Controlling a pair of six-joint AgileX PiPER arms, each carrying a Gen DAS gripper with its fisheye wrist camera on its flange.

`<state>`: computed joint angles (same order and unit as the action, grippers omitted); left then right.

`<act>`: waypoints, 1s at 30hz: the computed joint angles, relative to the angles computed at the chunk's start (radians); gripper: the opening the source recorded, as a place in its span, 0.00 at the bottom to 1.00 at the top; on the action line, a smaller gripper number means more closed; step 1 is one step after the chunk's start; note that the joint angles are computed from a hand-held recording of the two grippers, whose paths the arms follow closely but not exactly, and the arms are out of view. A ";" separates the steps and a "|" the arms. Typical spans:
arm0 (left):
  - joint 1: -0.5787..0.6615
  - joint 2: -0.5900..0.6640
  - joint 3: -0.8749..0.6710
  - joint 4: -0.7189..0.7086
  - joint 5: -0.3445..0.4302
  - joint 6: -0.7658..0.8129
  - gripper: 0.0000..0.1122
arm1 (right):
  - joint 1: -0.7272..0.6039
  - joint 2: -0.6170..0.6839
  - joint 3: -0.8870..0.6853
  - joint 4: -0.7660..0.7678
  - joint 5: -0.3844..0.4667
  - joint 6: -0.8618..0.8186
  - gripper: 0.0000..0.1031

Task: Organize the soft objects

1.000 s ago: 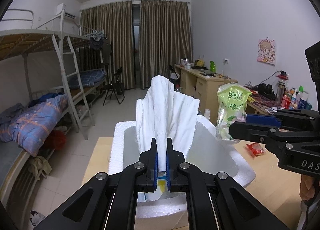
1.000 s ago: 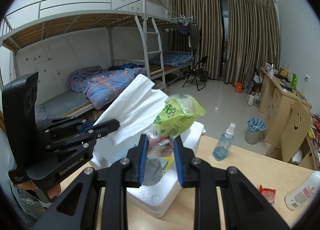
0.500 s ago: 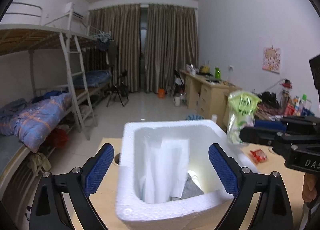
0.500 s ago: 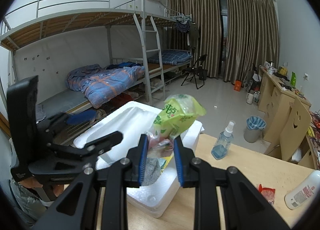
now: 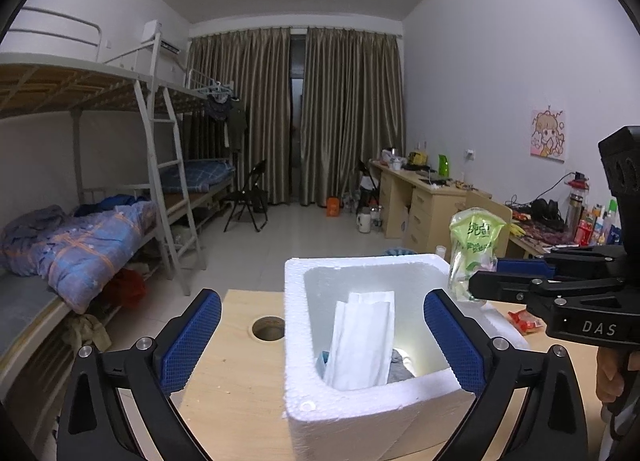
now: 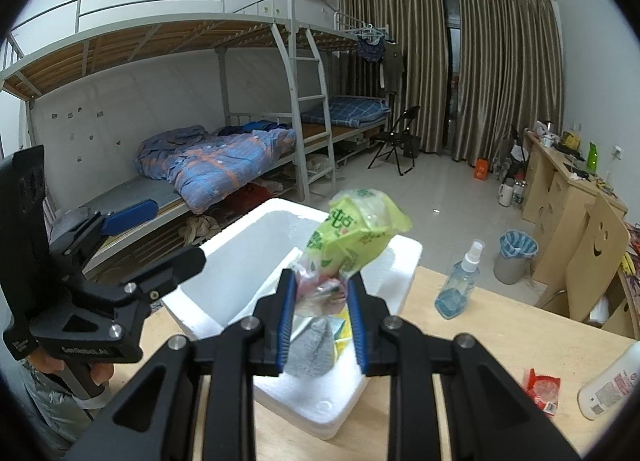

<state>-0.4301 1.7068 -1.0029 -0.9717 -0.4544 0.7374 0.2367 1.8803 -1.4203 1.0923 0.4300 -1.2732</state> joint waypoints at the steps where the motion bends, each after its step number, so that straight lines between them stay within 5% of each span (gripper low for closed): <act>1: 0.003 -0.002 0.004 0.005 0.002 -0.009 0.90 | 0.003 0.001 -0.003 -0.005 0.001 0.003 0.29; 12: 0.031 -0.022 0.054 0.111 -0.012 -0.166 0.90 | 0.040 0.054 -0.060 -0.049 -0.009 0.060 0.29; 22: 0.019 0.009 0.040 0.068 -0.032 -0.123 0.90 | 0.046 0.077 -0.065 -0.026 -0.023 0.046 0.30; 25: 0.019 0.009 0.041 0.072 -0.042 -0.132 0.90 | 0.039 0.084 -0.074 -0.004 -0.004 0.036 0.46; 27: 0.017 0.007 0.047 0.079 -0.059 -0.144 0.90 | 0.034 0.085 -0.076 0.003 -0.001 0.042 0.65; 30: 0.011 0.007 0.051 0.076 -0.073 -0.145 0.91 | 0.036 0.081 -0.074 -0.015 -0.027 0.061 0.65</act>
<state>-0.4195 1.7140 -0.9516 -0.8957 -0.5275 0.5924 0.2723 1.9617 -1.4946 1.0770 0.4034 -1.2126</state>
